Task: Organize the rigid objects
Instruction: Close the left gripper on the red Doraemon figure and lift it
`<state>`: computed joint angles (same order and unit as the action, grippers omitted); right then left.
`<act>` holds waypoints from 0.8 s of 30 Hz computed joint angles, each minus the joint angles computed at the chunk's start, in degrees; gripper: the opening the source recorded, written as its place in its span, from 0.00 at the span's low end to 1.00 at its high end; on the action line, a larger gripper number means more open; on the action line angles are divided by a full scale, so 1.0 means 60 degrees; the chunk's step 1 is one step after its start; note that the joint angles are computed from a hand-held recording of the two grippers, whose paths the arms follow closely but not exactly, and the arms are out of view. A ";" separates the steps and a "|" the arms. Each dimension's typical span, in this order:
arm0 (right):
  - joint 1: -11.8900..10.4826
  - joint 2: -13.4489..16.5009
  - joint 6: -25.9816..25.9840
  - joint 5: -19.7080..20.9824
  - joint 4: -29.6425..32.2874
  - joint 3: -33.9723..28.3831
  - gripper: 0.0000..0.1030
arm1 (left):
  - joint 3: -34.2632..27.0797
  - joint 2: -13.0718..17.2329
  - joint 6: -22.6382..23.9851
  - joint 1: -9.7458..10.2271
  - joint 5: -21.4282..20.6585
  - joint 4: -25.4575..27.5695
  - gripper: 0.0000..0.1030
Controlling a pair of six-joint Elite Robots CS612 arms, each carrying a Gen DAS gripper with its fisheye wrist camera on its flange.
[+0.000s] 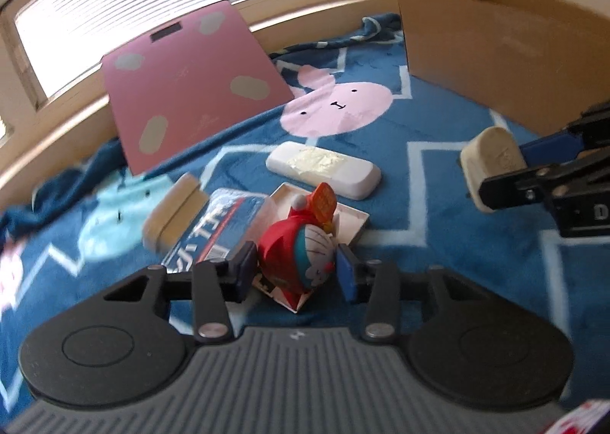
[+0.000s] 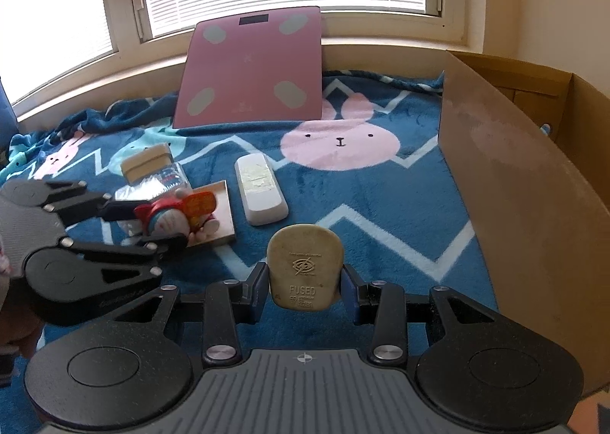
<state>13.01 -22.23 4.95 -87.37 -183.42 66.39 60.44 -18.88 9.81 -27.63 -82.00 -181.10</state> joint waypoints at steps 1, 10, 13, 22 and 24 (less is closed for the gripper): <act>0.0002 -0.0050 -0.0004 0.0023 -0.0073 0.0093 0.35 | 0.0209 -0.0114 -0.0299 0.0015 -0.0103 -0.0091 0.38; 0.0026 -0.0555 0.0125 0.0422 -0.0742 0.1252 0.36 | 0.2350 -0.1123 -0.2522 0.0088 -0.0822 -0.1573 0.34; 0.0045 -0.0665 0.0261 0.0572 -0.0818 0.1558 0.36 | 0.2774 -0.1274 -0.2791 0.0082 -0.0994 -0.1971 0.33; 0.0100 -0.0645 0.0269 0.0673 -0.0800 0.1829 0.36 | 0.2976 -0.1203 -0.2267 0.0065 -0.0745 -0.2054 0.40; 0.0107 -0.0631 0.0251 0.0682 -0.0795 0.1850 0.36 | 0.2967 -0.1148 -0.2296 0.0072 -0.0691 -0.2069 0.40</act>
<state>13.65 -26.02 6.45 -83.28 -188.19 77.49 78.24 -25.77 -3.97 -27.20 -86.15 -193.51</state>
